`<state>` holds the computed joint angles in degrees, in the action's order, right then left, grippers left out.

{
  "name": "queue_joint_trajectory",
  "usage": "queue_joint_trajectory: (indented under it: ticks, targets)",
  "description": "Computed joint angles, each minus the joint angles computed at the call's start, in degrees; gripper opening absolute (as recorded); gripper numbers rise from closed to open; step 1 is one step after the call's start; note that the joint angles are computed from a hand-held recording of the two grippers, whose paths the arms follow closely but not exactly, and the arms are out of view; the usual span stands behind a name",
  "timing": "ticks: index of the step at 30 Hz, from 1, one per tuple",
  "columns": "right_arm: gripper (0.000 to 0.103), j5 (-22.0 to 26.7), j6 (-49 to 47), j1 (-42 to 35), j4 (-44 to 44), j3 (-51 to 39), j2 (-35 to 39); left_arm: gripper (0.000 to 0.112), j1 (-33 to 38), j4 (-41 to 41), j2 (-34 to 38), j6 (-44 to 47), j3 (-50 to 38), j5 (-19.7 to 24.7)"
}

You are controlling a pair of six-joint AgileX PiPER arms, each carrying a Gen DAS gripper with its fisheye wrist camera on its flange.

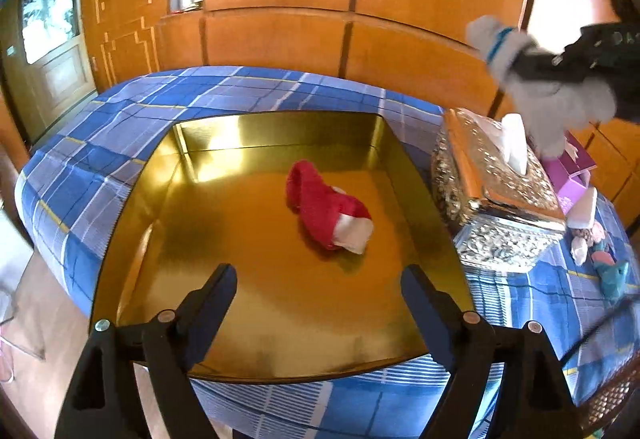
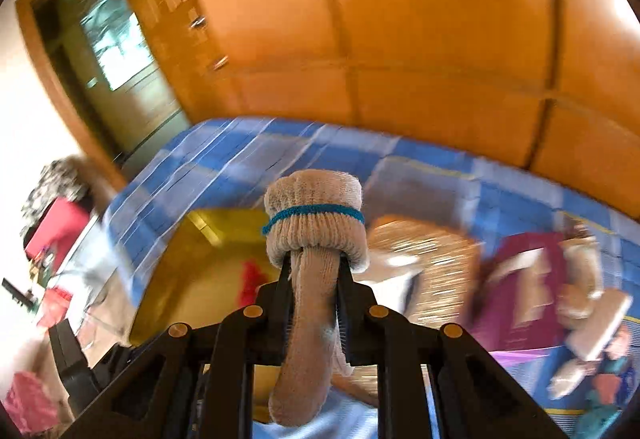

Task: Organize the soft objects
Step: 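Carry the white knit glove with the right tool into the gold tray and release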

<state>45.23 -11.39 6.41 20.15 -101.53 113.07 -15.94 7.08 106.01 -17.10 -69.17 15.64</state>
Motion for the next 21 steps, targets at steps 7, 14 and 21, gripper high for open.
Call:
queue_joint_trajectory:
  ticks: [7, 14, 21]
  targets:
    - [0.017, 4.2, 7.1, 5.5, -3.6, -12.5, 12.2, 0.085, 2.7, 4.5, 0.0, -6.3, 0.9, -1.5]
    - [0.033, 8.3, 14.4, 7.3, -8.8, -23.8, 21.5, 0.085, 4.8, 2.4, 0.8, -5.3, 0.5, -1.8]
    - [0.037, 2.5, 13.2, 6.9, -8.6, -13.7, 16.4, 0.085, 4.8, 4.0, 1.5, -7.2, 0.2, -1.3]
